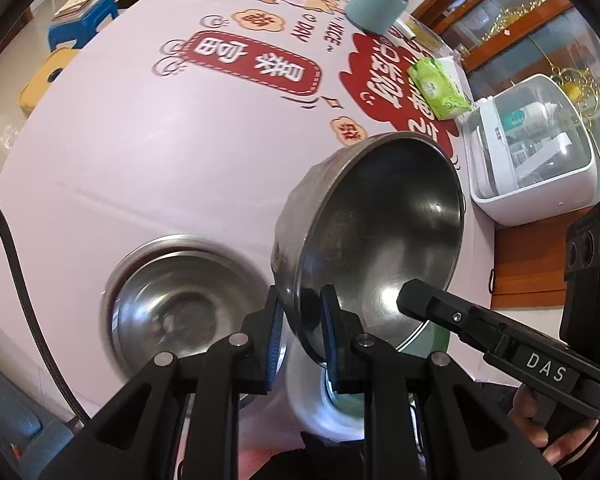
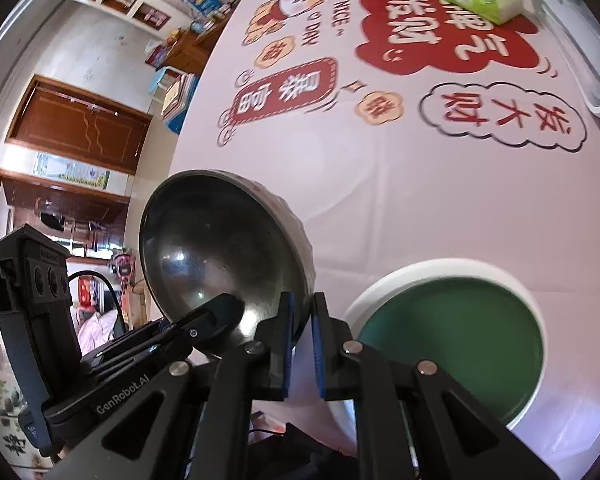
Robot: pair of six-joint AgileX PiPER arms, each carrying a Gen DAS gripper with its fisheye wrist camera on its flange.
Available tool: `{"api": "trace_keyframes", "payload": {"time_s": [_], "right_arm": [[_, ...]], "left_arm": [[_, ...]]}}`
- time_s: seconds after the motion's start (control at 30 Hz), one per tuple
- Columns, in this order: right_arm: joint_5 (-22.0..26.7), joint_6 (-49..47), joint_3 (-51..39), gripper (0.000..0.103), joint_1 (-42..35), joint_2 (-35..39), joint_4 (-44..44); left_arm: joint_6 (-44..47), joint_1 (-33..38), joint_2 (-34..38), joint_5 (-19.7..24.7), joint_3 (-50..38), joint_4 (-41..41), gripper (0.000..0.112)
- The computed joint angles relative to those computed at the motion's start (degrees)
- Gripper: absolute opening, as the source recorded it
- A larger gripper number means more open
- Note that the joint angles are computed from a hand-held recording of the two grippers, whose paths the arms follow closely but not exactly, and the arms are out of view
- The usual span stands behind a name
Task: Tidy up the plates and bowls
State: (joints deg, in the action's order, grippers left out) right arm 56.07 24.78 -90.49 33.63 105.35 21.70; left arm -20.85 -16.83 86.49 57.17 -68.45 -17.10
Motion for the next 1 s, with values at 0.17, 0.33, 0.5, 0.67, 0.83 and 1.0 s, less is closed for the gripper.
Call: {"api": "trace_keyframes", "payload": {"time_s": [0.17,0.33,0.5,0.67,0.83,1.0], "right_arm": [[1.2,1.2,-2.4,0.009,3.4,2.2,-0.1],[4.8,1.2,-6.5,0.01,5.8,6.0,-0.2],[7.6,-0.2,-8.2,0.011,7.2,9.0,0.9],[9.6,-1.9,-8.8,0.012,7.2,10.9,3.1],[10.8,-3.5,-9.6,0.013,7.5,12.2,3.8],[11.4,-4.9,-10.6,0.014,7.2,12.8,4.3]], "left_arm": [[1.7,3.3,-5.5,0.2,6.3,-0.7,0.016],[3.8,6.9,-9.2,-0.1,12.6,-2.6,0.016],[4.9,9.2,-11.9,-1.6,18.8,-4.3,0.016],[5.3,10.5,-13.7,-3.8,24.5,-6.3,0.016],[3.5,10.2,-15.5,-5.8,28.2,-6.4,0.016],[1.0,9.5,-17.2,-7.9,30.1,-6.3,0.019]]}}
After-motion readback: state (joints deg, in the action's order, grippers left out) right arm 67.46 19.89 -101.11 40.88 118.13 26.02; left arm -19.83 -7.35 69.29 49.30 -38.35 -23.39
